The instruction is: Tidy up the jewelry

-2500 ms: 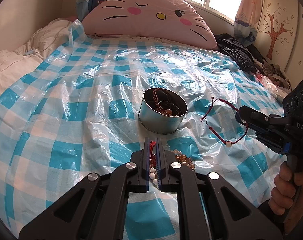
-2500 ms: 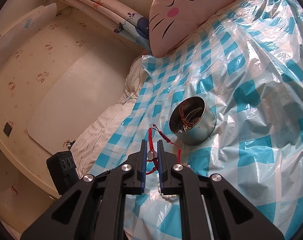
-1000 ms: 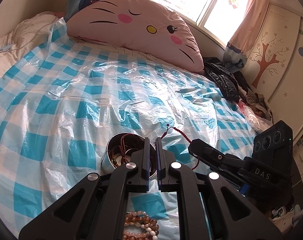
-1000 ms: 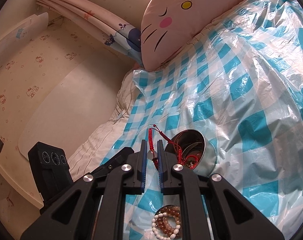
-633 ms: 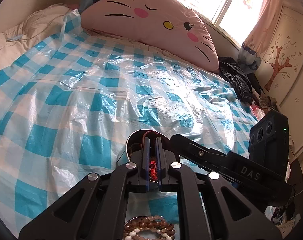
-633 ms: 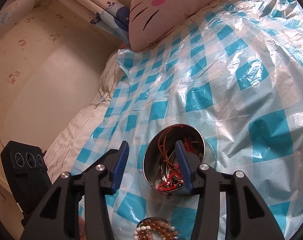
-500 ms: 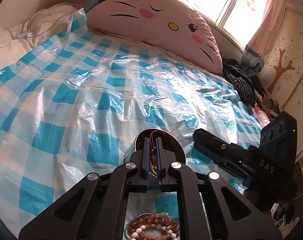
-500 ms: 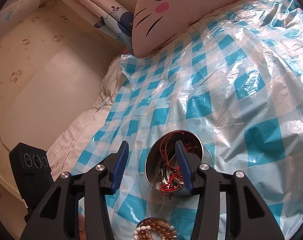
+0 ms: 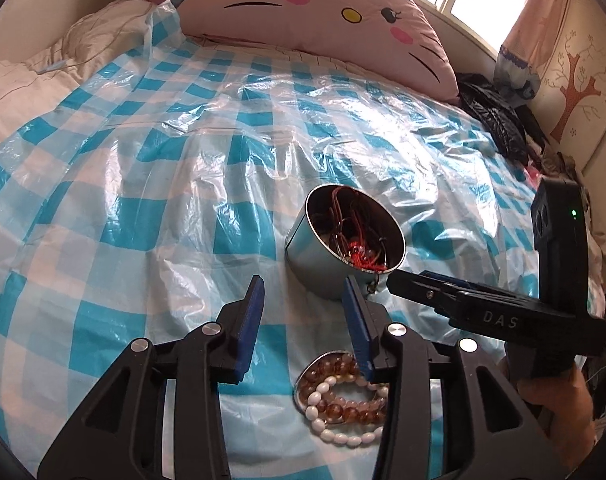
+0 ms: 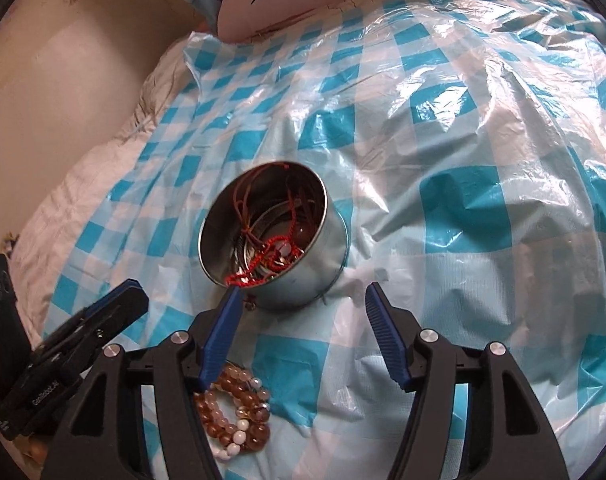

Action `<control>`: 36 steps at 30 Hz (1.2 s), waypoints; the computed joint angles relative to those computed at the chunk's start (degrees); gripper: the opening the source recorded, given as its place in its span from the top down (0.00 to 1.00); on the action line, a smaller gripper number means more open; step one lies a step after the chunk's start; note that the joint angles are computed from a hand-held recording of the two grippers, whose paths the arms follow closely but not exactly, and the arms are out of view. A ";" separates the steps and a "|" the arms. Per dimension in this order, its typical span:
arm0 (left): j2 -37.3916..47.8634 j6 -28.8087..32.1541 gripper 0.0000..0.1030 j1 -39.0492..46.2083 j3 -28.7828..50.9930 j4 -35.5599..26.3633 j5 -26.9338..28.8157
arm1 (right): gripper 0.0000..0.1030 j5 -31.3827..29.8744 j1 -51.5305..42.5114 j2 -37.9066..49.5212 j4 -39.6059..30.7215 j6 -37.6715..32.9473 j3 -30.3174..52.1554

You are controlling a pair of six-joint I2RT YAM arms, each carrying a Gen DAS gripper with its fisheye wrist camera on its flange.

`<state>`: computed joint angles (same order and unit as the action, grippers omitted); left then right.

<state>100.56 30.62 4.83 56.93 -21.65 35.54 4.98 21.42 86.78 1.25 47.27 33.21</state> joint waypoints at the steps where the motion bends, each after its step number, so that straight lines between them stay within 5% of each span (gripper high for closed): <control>1: -0.16 1.21 0.63 0.25 -0.35 -0.48 -0.19 | 0.38 0.46 0.58 0.74 -0.85 -0.34 0.78; 12: -0.42 12.49 0.63 -3.20 -4.10 -3.77 -6.89 | 0.35 -1.94 -0.62 -14.21 5.90 7.43 -12.02; 19: 2.59 3.22 0.63 1.82 0.93 -3.04 -4.92 | 0.36 1.75 8.93 -10.41 0.72 3.72 -8.05; 25: 5.28 -1.01 0.61 3.36 3.54 -2.83 -4.24 | 0.69 3.29 13.71 1.51 -4.27 -2.29 1.01; 28: 5.28 -1.15 0.60 2.82 3.26 -2.33 -4.82 | 0.84 3.00 13.74 -0.54 -2.57 -1.82 -0.86; 36: 6.31 -2.10 0.56 3.57 4.54 -3.28 -4.00 | 0.88 10.37 15.56 -22.74 1.51 7.37 -13.84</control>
